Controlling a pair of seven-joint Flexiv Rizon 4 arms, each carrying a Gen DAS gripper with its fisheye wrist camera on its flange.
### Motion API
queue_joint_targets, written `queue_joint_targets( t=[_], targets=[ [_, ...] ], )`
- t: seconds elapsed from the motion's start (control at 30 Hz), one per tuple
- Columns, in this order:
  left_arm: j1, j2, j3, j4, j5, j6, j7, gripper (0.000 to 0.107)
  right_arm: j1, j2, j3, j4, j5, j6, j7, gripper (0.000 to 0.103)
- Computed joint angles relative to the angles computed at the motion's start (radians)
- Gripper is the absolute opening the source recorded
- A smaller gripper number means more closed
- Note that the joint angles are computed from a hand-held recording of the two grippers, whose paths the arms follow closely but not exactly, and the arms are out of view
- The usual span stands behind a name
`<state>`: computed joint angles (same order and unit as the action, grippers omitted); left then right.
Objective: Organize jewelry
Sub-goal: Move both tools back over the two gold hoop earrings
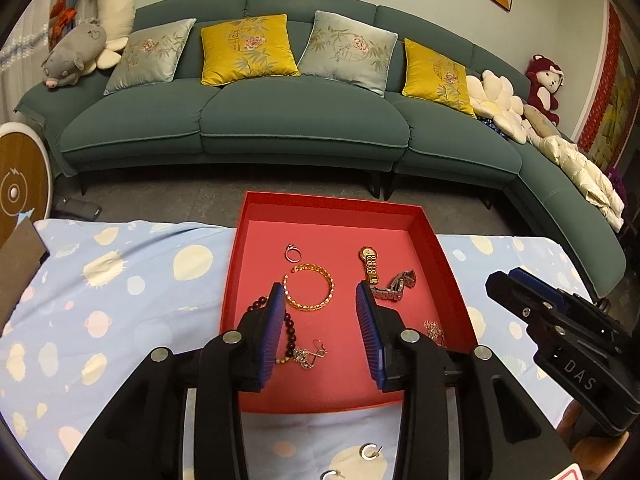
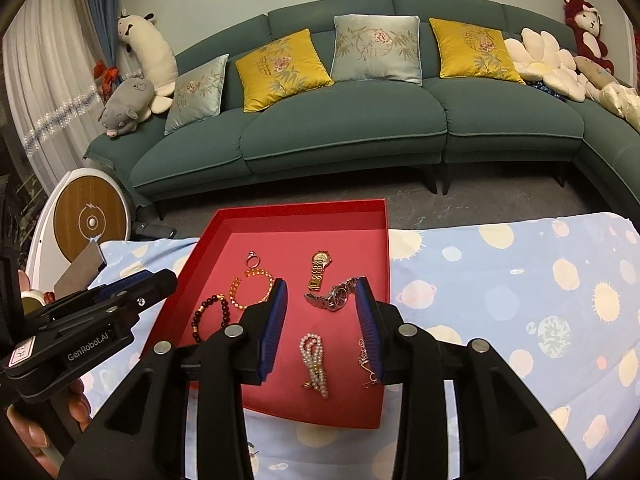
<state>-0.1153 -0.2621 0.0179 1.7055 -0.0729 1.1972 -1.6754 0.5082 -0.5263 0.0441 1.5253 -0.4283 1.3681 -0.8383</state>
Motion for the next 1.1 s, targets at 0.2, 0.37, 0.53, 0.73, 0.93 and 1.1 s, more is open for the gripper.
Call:
queue_joint_targets(
  t=[0.2, 0.37, 0.53, 0.73, 0.93, 1.1],
  targets=[
    [0.002, 0.096, 0.002, 0.103, -0.008, -0.004, -0.017, 0.049, 0.023, 0.083, -0.005, 0.117, -0.028, 0.069, 0.014, 0.034],
    [-0.007, 0.177, 0.017, 0.18, 0.085, -0.031, -0.067, 0.049, 0.046, 0.136, -0.001, 0.201, -0.076, 0.076, 0.016, 0.034],
    [0.013, 0.251, 0.013, 0.281, 0.081, -0.042, -0.092, 0.049, 0.049, 0.163, 0.015, 0.278, -0.09, 0.091, 0.045, 0.034],
    [0.041, 0.293, 0.005, 0.337, 0.148, -0.062, -0.155, 0.049, 0.049, 0.177, 0.043, 0.353, -0.075, 0.09, 0.071, 0.034],
    [0.046, 0.285, -0.01, 0.343, 0.182, -0.091, -0.142, 0.049, 0.063, 0.15, 0.046, 0.351, -0.101, 0.065, 0.063, 0.034],
    [0.041, 0.282, -0.011, 0.357, 0.169, -0.089, -0.111, 0.049, 0.069, 0.107, 0.061, 0.321, -0.094, 0.033, 0.037, 0.034]
  ],
)
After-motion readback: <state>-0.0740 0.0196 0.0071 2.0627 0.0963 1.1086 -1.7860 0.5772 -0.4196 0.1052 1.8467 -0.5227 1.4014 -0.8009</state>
